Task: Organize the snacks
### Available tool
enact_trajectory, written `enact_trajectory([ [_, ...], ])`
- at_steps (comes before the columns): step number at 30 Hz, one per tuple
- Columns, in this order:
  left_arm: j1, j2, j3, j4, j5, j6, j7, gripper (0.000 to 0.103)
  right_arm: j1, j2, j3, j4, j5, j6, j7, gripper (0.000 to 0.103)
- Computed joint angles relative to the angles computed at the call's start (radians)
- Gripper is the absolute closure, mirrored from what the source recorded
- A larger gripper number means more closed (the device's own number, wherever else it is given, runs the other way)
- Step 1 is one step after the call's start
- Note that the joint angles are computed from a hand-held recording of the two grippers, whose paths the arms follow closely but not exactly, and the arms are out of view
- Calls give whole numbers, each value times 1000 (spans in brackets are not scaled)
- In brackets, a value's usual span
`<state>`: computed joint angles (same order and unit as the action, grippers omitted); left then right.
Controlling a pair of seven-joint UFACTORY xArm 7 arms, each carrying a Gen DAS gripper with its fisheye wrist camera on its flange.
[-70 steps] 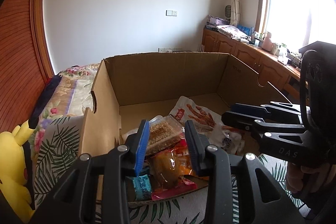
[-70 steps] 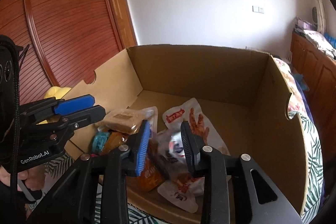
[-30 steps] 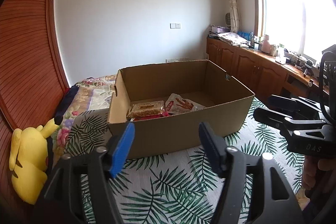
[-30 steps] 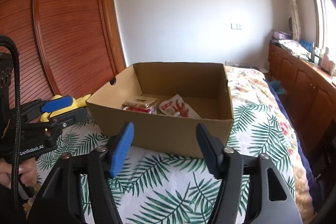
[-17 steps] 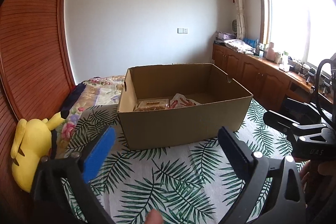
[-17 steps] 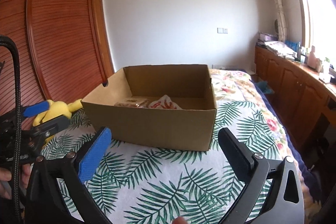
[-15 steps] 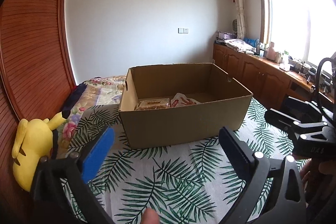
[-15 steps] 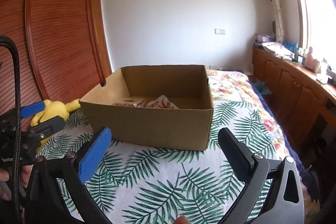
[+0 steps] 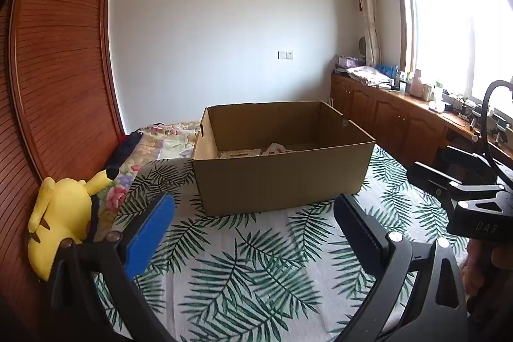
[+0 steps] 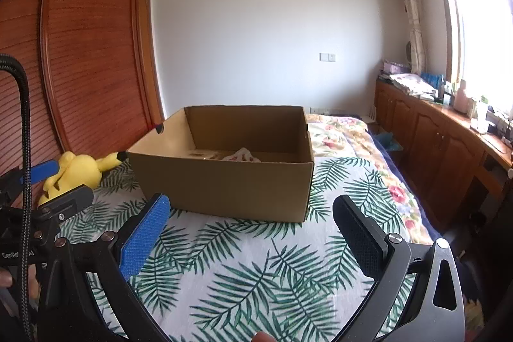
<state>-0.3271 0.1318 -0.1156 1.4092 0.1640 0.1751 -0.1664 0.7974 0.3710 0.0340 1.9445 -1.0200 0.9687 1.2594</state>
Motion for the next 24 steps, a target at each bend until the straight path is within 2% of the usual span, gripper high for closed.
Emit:
enact_trajectory([
  [6,10,-98,-10,-109,-9,-21,-9,3,36,-49,22,-64,-55,56,58,0],
  [12,26,-186,-28,-198,-62,-31,25,3,38,-116,76,-154,-93,83,126,0],
  [14,36,-210,-34,-221,-52,-37,15,3,31,-135,97,-176,-93,80,138,0],
  [21,55,-259,-43,-281,-58,-73,5,3,62,-163,142,-202,-182,172,185,0],
  [24,81,-276,-64,-311,-20,-85,-34,3,62,-181,159,-228,-200,186,218,0],
])
